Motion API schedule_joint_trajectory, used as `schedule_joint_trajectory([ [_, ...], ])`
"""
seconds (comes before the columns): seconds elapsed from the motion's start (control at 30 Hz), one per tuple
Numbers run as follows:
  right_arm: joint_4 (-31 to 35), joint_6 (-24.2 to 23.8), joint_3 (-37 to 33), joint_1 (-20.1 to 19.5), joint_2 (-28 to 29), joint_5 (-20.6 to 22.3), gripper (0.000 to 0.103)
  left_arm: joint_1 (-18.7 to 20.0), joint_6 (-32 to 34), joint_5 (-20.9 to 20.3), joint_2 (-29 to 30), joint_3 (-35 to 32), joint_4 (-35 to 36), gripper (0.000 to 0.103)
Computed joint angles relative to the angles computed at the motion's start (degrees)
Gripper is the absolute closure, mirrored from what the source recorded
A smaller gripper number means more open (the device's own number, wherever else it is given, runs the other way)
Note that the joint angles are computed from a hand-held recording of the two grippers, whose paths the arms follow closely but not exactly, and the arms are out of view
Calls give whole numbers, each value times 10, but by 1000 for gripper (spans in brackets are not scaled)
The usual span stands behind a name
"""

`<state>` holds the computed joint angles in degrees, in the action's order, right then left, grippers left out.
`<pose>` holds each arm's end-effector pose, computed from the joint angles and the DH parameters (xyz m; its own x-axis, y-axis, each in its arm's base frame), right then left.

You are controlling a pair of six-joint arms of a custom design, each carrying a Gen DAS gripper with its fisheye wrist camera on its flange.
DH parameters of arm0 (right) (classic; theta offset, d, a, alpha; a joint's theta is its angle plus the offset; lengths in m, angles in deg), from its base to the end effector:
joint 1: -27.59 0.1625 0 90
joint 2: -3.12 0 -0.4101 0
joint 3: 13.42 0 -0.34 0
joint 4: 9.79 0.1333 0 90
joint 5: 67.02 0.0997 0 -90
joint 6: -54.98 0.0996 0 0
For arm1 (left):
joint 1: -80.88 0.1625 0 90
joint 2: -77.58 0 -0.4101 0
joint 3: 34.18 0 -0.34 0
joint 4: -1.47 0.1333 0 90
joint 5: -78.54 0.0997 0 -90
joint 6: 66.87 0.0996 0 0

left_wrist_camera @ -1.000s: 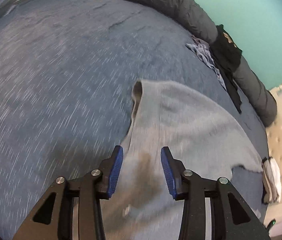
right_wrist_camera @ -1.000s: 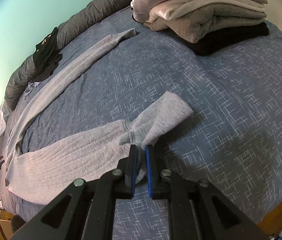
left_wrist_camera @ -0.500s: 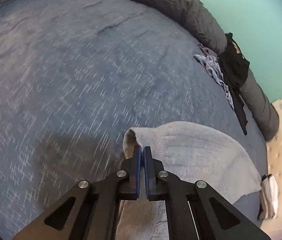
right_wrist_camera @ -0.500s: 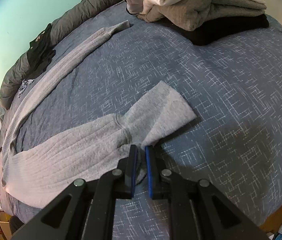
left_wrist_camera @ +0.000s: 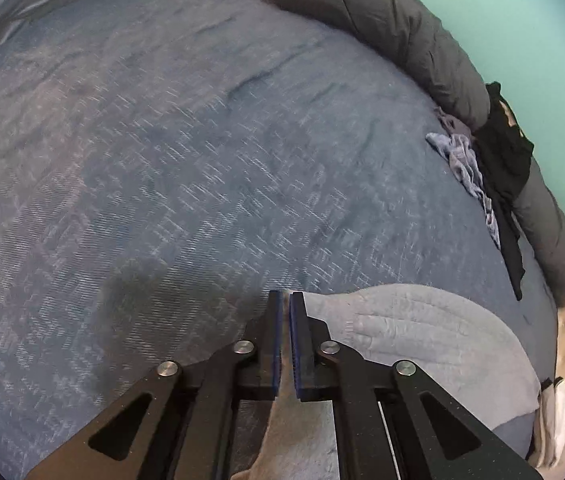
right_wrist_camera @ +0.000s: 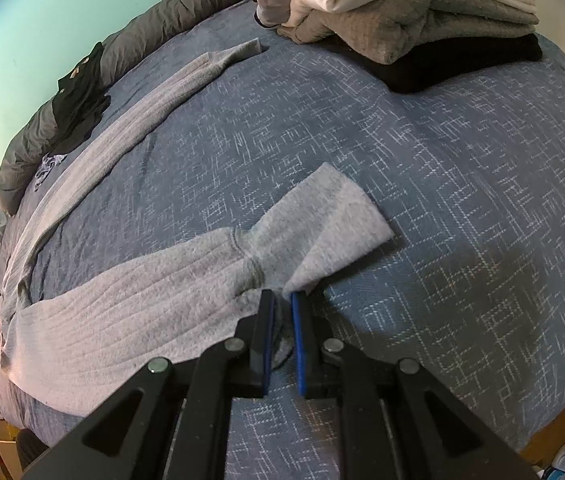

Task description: Fold clothes

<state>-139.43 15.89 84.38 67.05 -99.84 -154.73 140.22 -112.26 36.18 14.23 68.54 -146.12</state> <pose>-0.2119 -0.3523 0.5924 -0.8552 0.3005 0.4223 0.0111 0.8252 -0.5648 -0.1089 -0.5893 0.2808 -0.8346 -0.4800 -0.2703 -0.1563 0.6769 -0.7192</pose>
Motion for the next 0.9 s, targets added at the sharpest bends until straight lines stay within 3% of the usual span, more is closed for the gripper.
schedule_joint_trajectory([
  [0.1,0,3,0,-5,-1,18,95,-20,-16,-6,-40,31,17,74],
  [0.27,7,5,1,-17,-8,49,95,-76,-55,-22,-112,85,110,68],
  [0.33,14,4,-1,-22,-12,63,95,-98,-92,-44,-149,121,136,62],
  [0.63,33,2,-18,-5,-12,79,95,-198,-246,-94,-275,258,215,56],
  [0.9,44,4,-27,6,-11,80,95,-231,-307,-115,-306,348,149,55],
])
